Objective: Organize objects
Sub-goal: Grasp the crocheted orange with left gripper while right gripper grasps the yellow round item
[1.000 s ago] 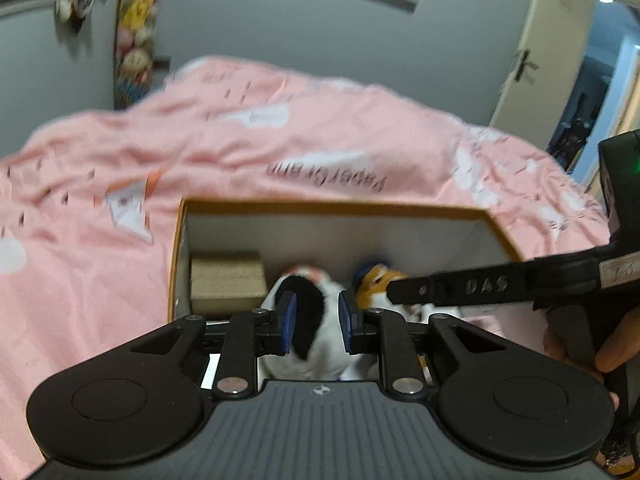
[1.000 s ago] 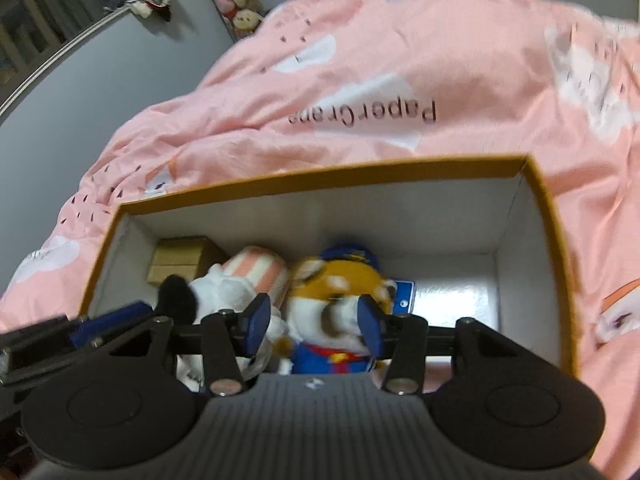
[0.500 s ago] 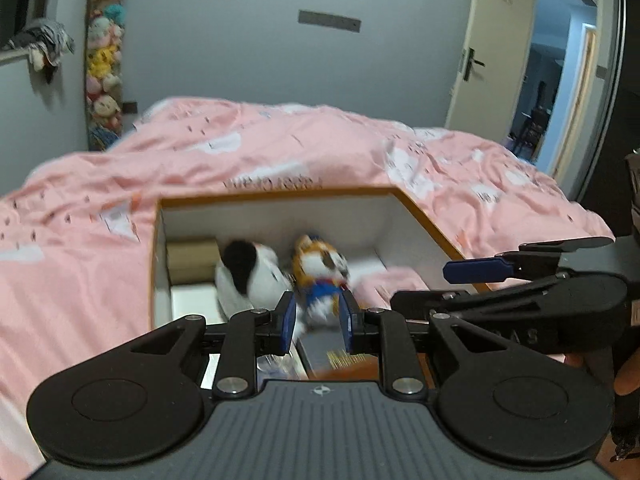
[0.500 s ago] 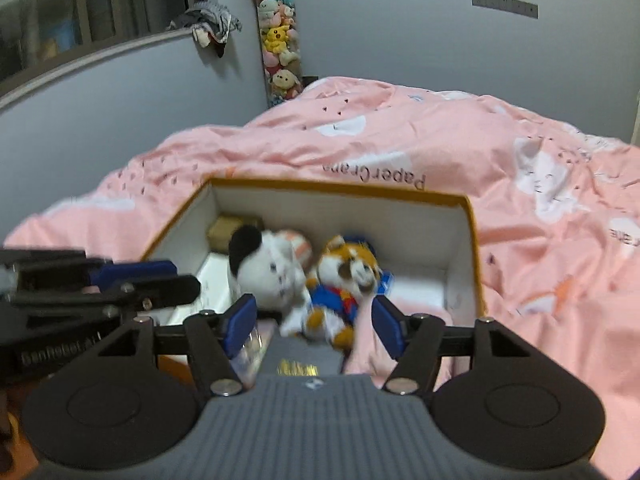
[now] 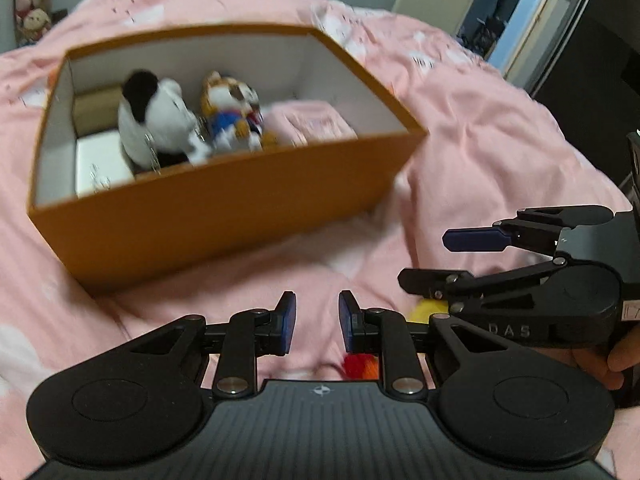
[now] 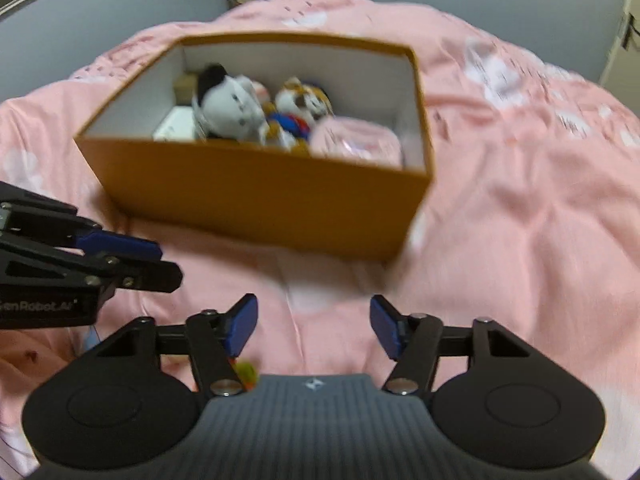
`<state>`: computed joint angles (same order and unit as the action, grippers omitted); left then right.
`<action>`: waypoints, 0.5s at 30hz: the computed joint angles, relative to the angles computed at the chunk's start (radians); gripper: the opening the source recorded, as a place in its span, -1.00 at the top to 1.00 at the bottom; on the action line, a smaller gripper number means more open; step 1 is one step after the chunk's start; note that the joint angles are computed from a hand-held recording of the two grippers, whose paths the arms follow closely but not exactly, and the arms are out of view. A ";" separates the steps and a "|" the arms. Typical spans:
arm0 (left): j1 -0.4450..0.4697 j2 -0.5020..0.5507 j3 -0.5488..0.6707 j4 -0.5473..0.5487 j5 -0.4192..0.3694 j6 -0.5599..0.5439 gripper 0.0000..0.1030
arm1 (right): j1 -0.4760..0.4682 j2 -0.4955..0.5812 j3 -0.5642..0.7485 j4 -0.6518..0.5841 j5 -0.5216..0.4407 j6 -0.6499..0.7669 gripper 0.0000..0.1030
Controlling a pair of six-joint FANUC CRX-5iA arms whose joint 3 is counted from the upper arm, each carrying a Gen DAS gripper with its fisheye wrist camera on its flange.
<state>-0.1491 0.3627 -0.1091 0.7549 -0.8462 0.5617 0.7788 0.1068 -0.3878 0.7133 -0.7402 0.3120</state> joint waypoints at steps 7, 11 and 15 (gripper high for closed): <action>0.020 0.018 0.002 0.030 -0.127 -0.048 0.26 | 0.014 -0.046 -0.061 -0.001 -0.009 -0.105 0.04; 0.021 0.040 0.024 0.024 -0.183 -0.057 0.07 | 0.006 -0.062 -0.075 -0.041 0.017 -0.117 0.06; 0.020 0.063 0.058 -0.012 -0.215 -0.013 0.06 | -0.002 -0.061 -0.075 -0.078 0.035 -0.106 0.06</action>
